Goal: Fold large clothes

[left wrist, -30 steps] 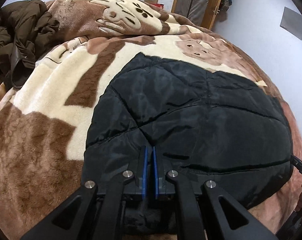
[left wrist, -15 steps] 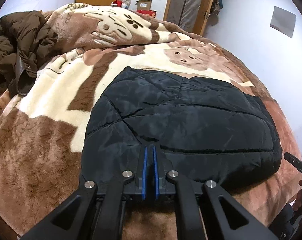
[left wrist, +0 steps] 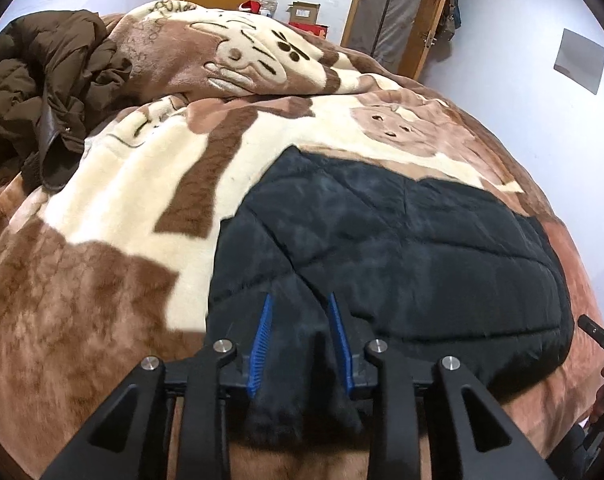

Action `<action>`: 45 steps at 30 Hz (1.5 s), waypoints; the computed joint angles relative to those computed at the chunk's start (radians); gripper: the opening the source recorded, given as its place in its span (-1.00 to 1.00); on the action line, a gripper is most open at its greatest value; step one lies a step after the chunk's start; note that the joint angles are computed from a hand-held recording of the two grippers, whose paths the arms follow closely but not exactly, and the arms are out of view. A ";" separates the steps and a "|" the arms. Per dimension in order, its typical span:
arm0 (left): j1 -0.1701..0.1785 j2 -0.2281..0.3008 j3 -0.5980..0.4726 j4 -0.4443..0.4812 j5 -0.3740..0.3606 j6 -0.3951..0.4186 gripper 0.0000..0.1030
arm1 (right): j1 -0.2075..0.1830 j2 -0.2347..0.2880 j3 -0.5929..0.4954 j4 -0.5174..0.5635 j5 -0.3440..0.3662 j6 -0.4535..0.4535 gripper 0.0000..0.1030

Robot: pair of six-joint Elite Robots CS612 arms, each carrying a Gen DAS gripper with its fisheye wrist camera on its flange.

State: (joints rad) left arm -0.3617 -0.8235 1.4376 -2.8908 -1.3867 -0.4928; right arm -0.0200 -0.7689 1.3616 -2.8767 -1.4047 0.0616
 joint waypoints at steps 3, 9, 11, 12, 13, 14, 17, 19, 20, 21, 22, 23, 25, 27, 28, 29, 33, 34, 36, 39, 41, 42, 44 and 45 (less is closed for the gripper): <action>0.005 0.029 -0.053 0.009 -0.008 0.034 -0.40 | 0.006 0.022 -0.045 0.006 0.009 -0.018 0.18; 0.012 0.111 -0.186 0.102 -0.076 0.077 -0.40 | 0.021 0.086 -0.159 0.091 0.024 -0.053 0.18; 0.011 0.130 -0.208 0.125 -0.076 0.084 -0.40 | 0.025 0.112 -0.200 0.165 0.004 -0.071 0.18; 0.011 0.137 -0.215 0.126 -0.078 0.085 -0.40 | 0.025 0.121 -0.212 0.176 0.005 -0.076 0.18; 0.011 0.138 -0.218 0.128 -0.075 0.084 -0.40 | 0.025 0.123 -0.215 0.180 0.003 -0.077 0.18; 0.009 0.136 -0.220 0.138 -0.072 0.081 -0.40 | 0.027 0.121 -0.216 0.186 -0.005 -0.076 0.18; 0.005 0.112 -0.197 0.109 -0.089 0.064 -0.40 | 0.031 0.094 -0.185 0.146 -0.013 -0.072 0.18; -0.001 0.101 -0.181 0.050 -0.129 0.062 -0.40 | 0.031 0.079 -0.163 0.104 0.032 -0.076 0.18; -0.006 0.100 -0.180 0.028 -0.156 0.072 -0.40 | 0.033 0.074 -0.155 0.090 0.045 -0.084 0.18; -0.012 0.103 -0.187 0.019 -0.183 0.093 -0.40 | 0.038 0.071 -0.153 0.085 0.058 -0.106 0.18; -0.021 0.108 -0.199 0.018 -0.208 0.126 -0.40 | 0.042 0.074 -0.159 0.092 0.065 -0.120 0.18; -0.029 0.116 -0.213 0.022 -0.224 0.153 -0.40 | 0.048 0.082 -0.173 0.106 0.071 -0.132 0.18; -0.042 0.142 -0.259 0.062 -0.254 0.195 -0.40 | 0.056 0.101 -0.205 0.150 0.064 -0.136 0.18; -0.049 0.172 -0.308 0.123 -0.247 0.190 -0.40 | 0.058 0.125 -0.242 0.206 0.058 -0.128 0.18; -0.049 0.185 -0.328 0.146 -0.241 0.180 -0.40 | 0.056 0.134 -0.255 0.221 0.061 -0.124 0.18; -0.047 0.197 -0.346 0.160 -0.244 0.166 -0.40 | 0.054 0.143 -0.266 0.231 0.066 -0.115 0.18; -0.043 0.219 -0.382 0.189 -0.249 0.142 -0.40 | 0.058 0.163 -0.300 0.263 0.050 -0.115 0.18; -0.044 0.221 -0.384 0.193 -0.242 0.149 -0.40 | 0.059 0.164 -0.303 0.268 0.047 -0.114 0.18; -0.047 0.221 -0.386 0.198 -0.233 0.154 -0.40 | 0.059 0.165 -0.308 0.278 0.045 -0.114 0.18; -0.047 0.214 -0.377 0.197 -0.234 0.150 -0.40 | 0.059 0.157 -0.302 0.282 0.044 -0.118 0.18; -0.047 0.211 -0.377 0.199 -0.232 0.155 -0.40 | 0.059 0.148 -0.293 0.275 0.037 -0.121 0.18; -0.048 0.205 -0.372 0.201 -0.229 0.158 -0.40 | 0.060 0.139 -0.280 0.261 0.026 -0.125 0.18; -0.046 0.192 -0.361 0.198 -0.228 0.164 -0.40 | 0.063 0.123 -0.258 0.234 0.002 -0.134 0.18; -0.045 0.184 -0.352 0.189 -0.227 0.167 -0.40 | 0.064 0.113 -0.244 0.217 -0.007 -0.140 0.18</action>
